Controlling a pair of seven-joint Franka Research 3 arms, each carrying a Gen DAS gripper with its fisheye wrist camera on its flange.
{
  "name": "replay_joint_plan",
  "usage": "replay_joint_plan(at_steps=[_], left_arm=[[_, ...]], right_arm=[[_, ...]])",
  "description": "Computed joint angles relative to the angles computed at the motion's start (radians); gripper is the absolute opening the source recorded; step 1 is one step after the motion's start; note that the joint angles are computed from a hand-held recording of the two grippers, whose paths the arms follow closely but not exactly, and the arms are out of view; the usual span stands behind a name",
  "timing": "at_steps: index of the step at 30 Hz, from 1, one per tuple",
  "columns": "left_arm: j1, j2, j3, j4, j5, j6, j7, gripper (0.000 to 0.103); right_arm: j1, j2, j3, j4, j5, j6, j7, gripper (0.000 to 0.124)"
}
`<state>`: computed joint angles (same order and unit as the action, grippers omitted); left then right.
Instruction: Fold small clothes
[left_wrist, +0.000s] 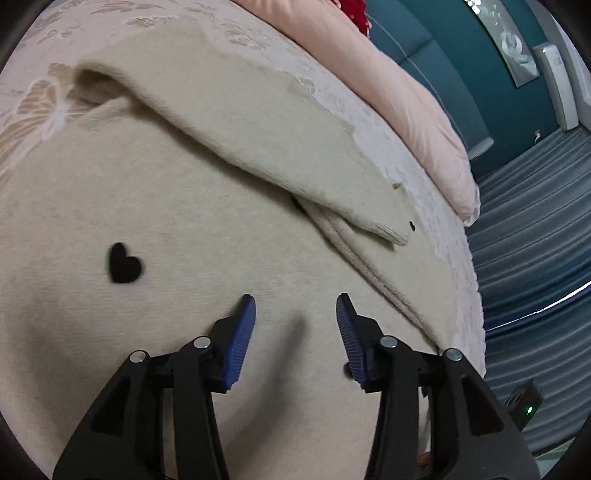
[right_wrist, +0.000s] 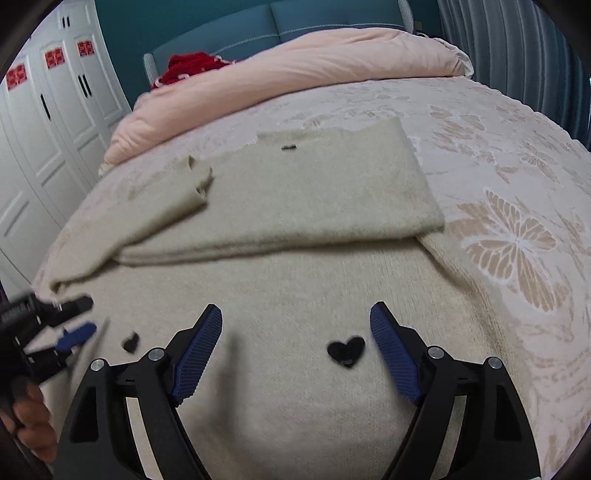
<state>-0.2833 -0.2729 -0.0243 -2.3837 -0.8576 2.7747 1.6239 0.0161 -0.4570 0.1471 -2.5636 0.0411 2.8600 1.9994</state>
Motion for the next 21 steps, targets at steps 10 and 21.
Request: replay_joint_plan(at_steps=[10,21], left_arm=[[-0.083,-0.093,0.102,-0.117,-0.293,0.082,0.386,0.044],[0.031,0.055,0.166,0.099,-0.619,-0.14,0.266,0.054]], right_arm=[[0.218,0.446,-0.15,0.523,0.412,-0.172,-0.198,0.077],[0.196,0.56,-0.095,0.75,0.386,-0.205,-0.147,0.007]])
